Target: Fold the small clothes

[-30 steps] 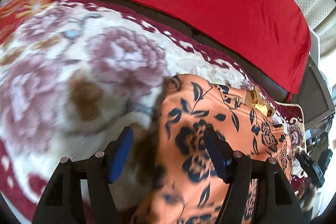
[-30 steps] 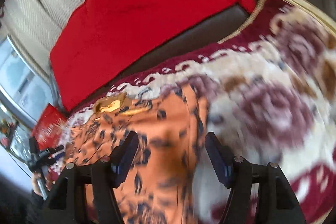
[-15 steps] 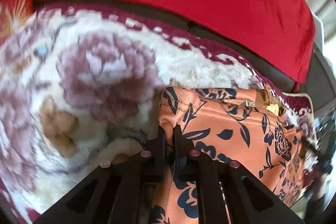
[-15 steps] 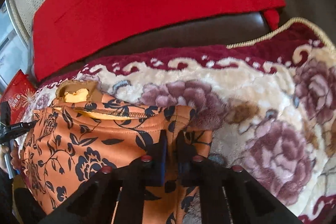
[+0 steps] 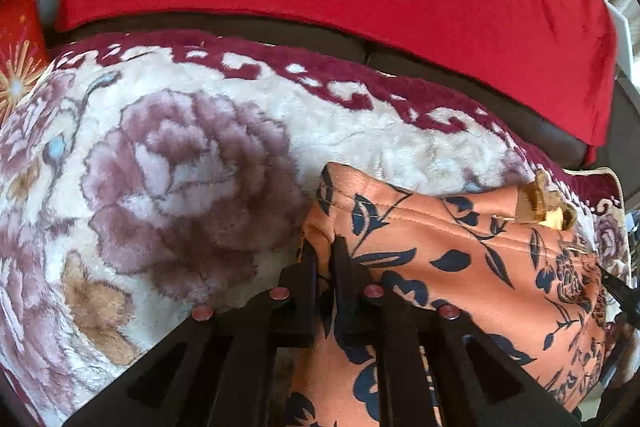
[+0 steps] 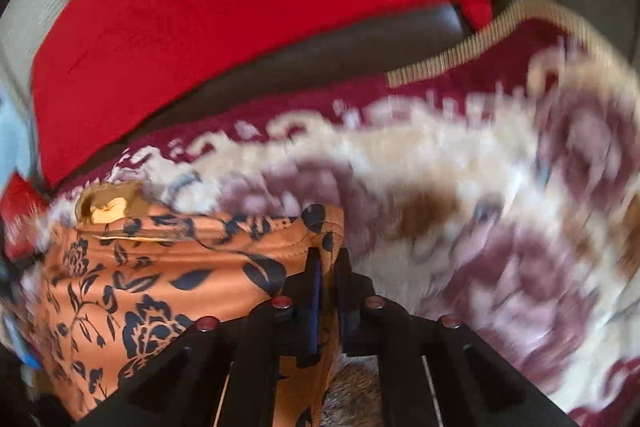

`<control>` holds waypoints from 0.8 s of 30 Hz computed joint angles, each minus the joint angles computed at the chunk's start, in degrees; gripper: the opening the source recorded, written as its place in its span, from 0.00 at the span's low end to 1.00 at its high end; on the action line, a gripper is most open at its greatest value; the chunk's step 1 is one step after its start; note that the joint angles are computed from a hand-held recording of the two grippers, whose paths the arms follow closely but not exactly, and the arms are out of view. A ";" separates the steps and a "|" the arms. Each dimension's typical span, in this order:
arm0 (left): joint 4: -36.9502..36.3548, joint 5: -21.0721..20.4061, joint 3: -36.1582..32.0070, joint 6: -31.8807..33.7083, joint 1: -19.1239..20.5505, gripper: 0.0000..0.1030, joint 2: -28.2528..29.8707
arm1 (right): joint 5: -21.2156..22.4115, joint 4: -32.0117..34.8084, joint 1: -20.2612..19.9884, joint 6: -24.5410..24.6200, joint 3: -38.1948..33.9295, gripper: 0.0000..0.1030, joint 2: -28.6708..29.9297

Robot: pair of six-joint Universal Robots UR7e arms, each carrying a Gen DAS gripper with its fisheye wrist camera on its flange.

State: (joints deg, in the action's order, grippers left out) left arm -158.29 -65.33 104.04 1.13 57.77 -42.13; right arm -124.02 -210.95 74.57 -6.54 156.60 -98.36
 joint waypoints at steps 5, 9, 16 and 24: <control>-3.24 3.47 3.30 -3.22 -1.19 0.40 -3.88 | -2.22 -0.06 2.63 2.54 1.76 0.74 -5.00; -9.11 1.52 9.95 -3.41 -2.63 0.44 -10.41 | -6.73 -1.45 11.68 4.13 3.30 0.74 -8.11; -12.40 -5.30 21.98 -2.48 -8.20 0.52 -16.54 | 8.98 13.00 20.59 8.07 -1.44 0.74 -4.39; -15.80 -5.57 27.94 -1.09 -10.51 0.52 -13.17 | -10.80 31.30 25.77 0.94 -21.96 0.71 17.89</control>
